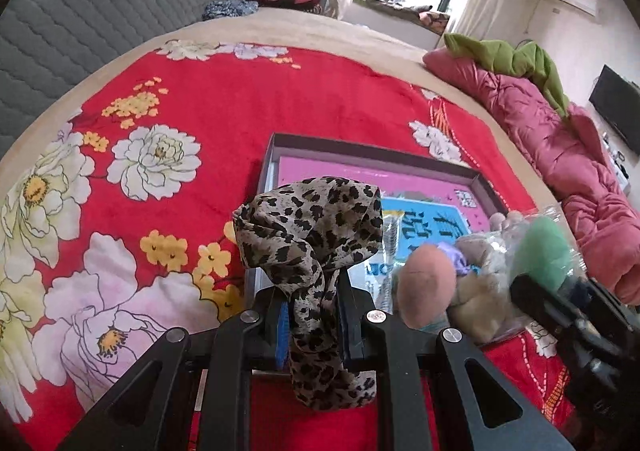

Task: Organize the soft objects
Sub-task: 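Lift and carry the scrunchie with the left tool while the right tool carries the green sponge over the box, then open the left tool to drop the scrunchie in the box while the right tool releases the green sponge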

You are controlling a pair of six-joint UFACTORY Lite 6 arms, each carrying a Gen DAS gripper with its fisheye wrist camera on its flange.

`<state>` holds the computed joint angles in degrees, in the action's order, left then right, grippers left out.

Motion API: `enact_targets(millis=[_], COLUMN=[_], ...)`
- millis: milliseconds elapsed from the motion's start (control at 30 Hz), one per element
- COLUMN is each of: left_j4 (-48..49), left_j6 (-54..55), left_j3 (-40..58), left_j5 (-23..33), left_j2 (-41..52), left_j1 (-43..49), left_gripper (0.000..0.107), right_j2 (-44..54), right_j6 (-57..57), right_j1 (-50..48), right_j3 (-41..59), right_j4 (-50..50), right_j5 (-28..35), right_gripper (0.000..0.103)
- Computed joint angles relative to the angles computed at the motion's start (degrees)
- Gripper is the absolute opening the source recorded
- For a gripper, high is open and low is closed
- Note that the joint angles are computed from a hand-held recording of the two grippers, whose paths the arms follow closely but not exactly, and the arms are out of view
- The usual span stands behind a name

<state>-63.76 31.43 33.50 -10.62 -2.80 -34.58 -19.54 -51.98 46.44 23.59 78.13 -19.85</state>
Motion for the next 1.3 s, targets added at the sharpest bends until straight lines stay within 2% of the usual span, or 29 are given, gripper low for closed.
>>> enact_targets(millis=[200,367,467,567,633,667,900,1033,1200,1300], left_j4=[8.13,9.45,12.08,14.17,14.83,14.92,-8.84,-14.36,-26.37,-33.89], left_j6=[-8.08,-9.39,-12.06,-14.32,-15.07,-15.10,8.08,13.56,23.62,29.25], left_j3=[0.11,0.25,0.27,-0.02,-0.37,-0.62,-1.65,-2.41,-3.06,-3.78], left_j5=[0.13,-0.18,-0.04,0.36,0.35,0.34,-1.69,-2.90,-6.48,-11.48], left_j2=[2.50,3.10,3.16,2.52,1.70,1.15,-3.32,-5.89,-8.88,-12.06], left_j1=[0.69,0.64,0.90,1.39,1.52,1.56,-0.84,-2.33,-5.78,-9.26], left_gripper=[0.020,0.020,0.024,0.036,0.052,0.054,0.067,0.070,0.075,0.075], right_j2=[11.89,14.30,13.62,12.74,10.61,9.76,1.69,-3.18,-11.36,-15.61], right_j6=[4.31,5.22,5.21,2.70,2.87,2.49,-6.05,-12.15,-20.52,-24.55], right_j1=[2.76,3.13,3.19,3.53,3.90,4.04,6.19,6.94,8.31,8.55], right_j3=[4.01,4.79,4.45,4.44,3.30,3.01,0.69,-0.69,-3.54,-4.67], right_j4=[-3.57,-3.68,-3.50,-0.79,-0.85,-0.42,8.27,14.11,22.75,26.55], right_j5=[-2.78,-3.47,-3.60,-4.17,-4.82,-5.06,-7.21,-8.63,-11.92,-13.50], right_gripper=[0.044,0.045,0.046,0.054,0.060,0.061,0.063,0.068,0.069,0.071])
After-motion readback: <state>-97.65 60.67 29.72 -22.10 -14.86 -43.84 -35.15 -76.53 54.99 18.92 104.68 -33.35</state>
